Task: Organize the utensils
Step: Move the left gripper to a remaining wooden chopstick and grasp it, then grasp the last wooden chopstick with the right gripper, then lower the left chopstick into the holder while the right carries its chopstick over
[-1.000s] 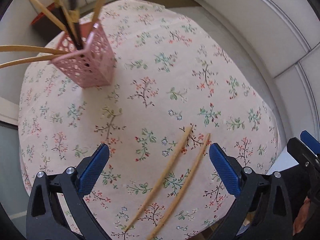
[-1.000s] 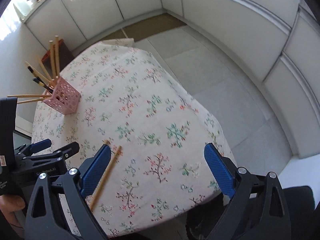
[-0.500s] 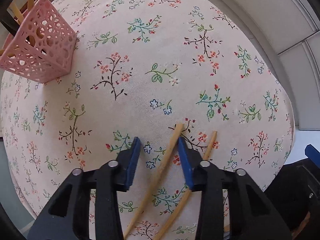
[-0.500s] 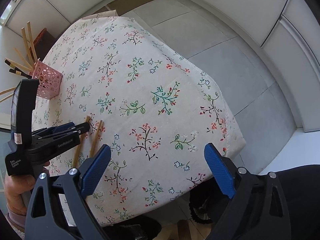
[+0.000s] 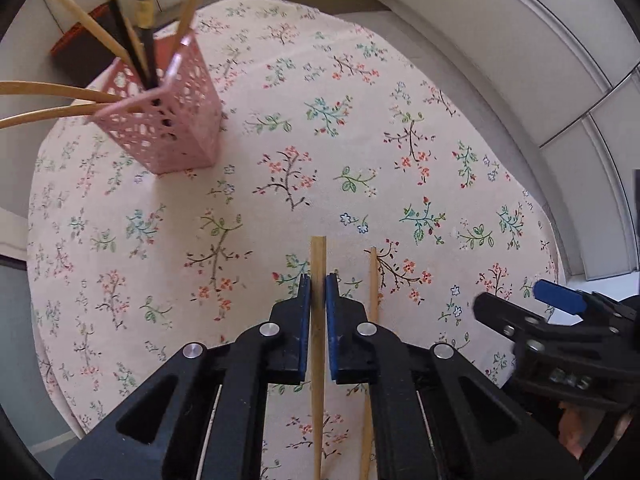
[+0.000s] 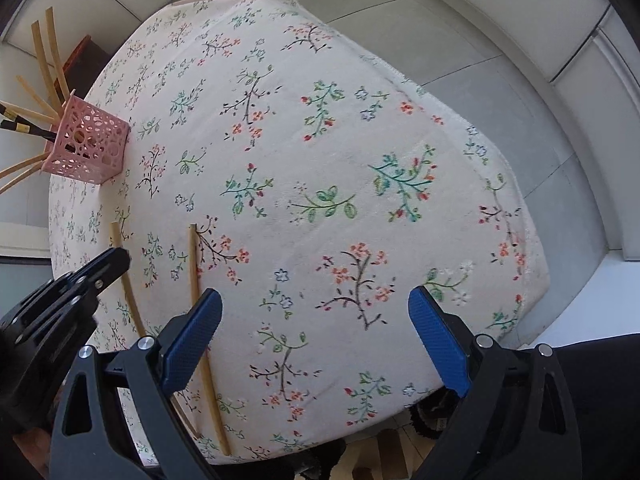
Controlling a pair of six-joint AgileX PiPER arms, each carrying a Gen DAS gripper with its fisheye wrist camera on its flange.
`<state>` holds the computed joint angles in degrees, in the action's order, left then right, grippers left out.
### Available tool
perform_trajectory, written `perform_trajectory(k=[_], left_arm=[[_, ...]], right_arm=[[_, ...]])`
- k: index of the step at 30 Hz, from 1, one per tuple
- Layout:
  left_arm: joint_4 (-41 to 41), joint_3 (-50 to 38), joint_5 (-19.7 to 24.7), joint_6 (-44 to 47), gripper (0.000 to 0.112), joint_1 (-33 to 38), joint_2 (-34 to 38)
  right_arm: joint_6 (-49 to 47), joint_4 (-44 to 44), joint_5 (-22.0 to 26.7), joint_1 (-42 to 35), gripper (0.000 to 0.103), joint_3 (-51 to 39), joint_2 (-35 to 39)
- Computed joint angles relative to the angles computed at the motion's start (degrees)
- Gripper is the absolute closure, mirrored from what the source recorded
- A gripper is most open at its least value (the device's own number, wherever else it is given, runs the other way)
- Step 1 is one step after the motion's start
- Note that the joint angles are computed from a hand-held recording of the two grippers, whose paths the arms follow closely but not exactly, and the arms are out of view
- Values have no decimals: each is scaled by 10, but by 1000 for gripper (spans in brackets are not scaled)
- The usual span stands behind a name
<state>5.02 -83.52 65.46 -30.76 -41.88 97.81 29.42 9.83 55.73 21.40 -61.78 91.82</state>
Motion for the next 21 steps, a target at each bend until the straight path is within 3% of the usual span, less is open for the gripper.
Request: perform_trajectory(k=[4, 8, 10, 12, 13, 14, 15, 16, 21], left_arm=[[40, 41, 3, -45, 106, -1, -80], [69, 24, 21, -78, 106, 1, -100], [81, 31, 21, -94, 106, 3, -119], [95, 30, 20, -110, 106, 1, -128], [102, 32, 20, -117, 106, -1, -137], [108, 33, 21, -122, 106, 0, -144], [114, 36, 19, -130, 106, -3, -150], [121, 36, 19, -138, 106, -5, -155], [150, 40, 14, -179, 106, -20, -183]], right_arm=[[25, -14, -11, 56, 12, -44, 51], [40, -18, -11, 99, 13, -87, 96], [33, -10, 0, 115, 22, -111, 122], [31, -13, 21, 130, 43, -136, 148], [49, -39, 26, 143, 46, -144, 153], [59, -61, 24, 154, 61, -149, 154], [57, -71, 22, 160, 84, -152, 153], [50, -68, 15, 159, 94, -150, 150], [35, -62, -20, 146, 97, -128, 100]])
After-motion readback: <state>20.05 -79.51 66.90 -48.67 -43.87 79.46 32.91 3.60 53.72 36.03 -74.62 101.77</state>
